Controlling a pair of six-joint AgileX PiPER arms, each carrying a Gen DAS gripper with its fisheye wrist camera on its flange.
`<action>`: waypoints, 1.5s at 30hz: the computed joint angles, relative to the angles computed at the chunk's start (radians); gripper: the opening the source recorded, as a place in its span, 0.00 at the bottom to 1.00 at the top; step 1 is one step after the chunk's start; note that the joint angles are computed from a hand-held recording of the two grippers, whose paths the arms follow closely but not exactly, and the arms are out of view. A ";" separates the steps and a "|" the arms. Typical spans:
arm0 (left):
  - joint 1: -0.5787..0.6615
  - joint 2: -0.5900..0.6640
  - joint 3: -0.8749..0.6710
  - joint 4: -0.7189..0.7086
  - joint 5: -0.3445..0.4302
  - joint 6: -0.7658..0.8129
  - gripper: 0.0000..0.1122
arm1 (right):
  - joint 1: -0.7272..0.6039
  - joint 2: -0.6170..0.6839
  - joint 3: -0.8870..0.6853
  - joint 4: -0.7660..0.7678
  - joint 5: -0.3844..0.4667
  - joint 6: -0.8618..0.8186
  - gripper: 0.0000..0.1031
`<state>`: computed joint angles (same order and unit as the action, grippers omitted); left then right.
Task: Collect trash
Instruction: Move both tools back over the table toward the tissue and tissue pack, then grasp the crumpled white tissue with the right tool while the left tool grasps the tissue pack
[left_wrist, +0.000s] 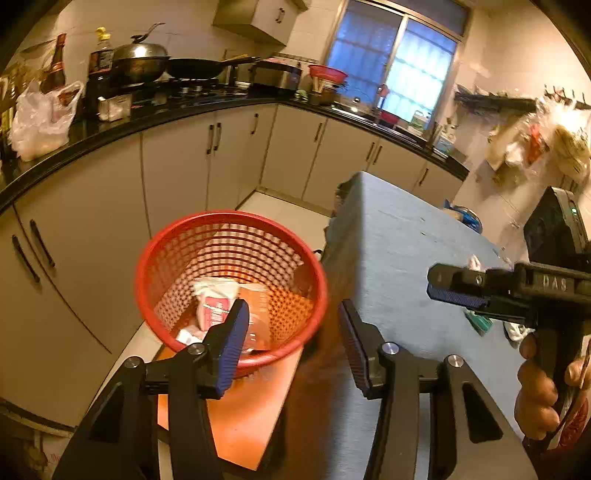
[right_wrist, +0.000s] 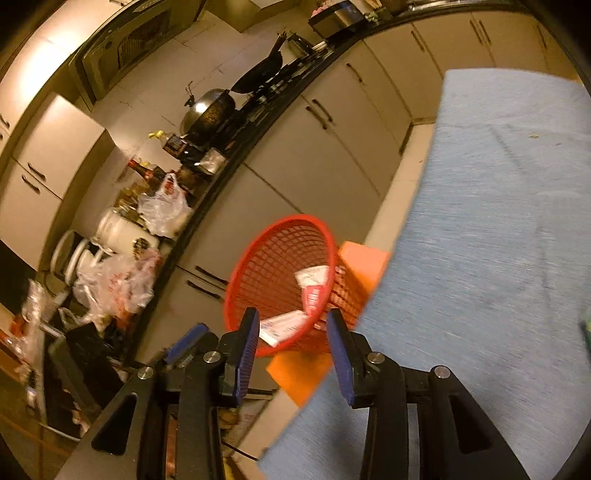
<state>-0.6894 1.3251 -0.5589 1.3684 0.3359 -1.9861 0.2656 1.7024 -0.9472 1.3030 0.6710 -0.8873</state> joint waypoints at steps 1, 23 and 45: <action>-0.019 0.009 -0.009 -0.003 0.003 -0.001 0.44 | -0.009 -0.031 0.031 -0.012 -0.013 -0.014 0.40; -0.312 0.477 -0.572 -0.415 0.056 0.475 0.64 | -0.927 -0.315 0.230 -0.389 0.075 -0.218 0.47; -0.342 1.011 -1.432 -0.917 0.397 1.201 0.80 | -1.015 -0.186 0.245 -0.374 0.013 -0.309 0.14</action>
<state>-1.0309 2.3365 -1.9905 0.4510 0.7330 -0.7853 -0.7490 1.5168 -0.7023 0.9292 0.6843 -1.1962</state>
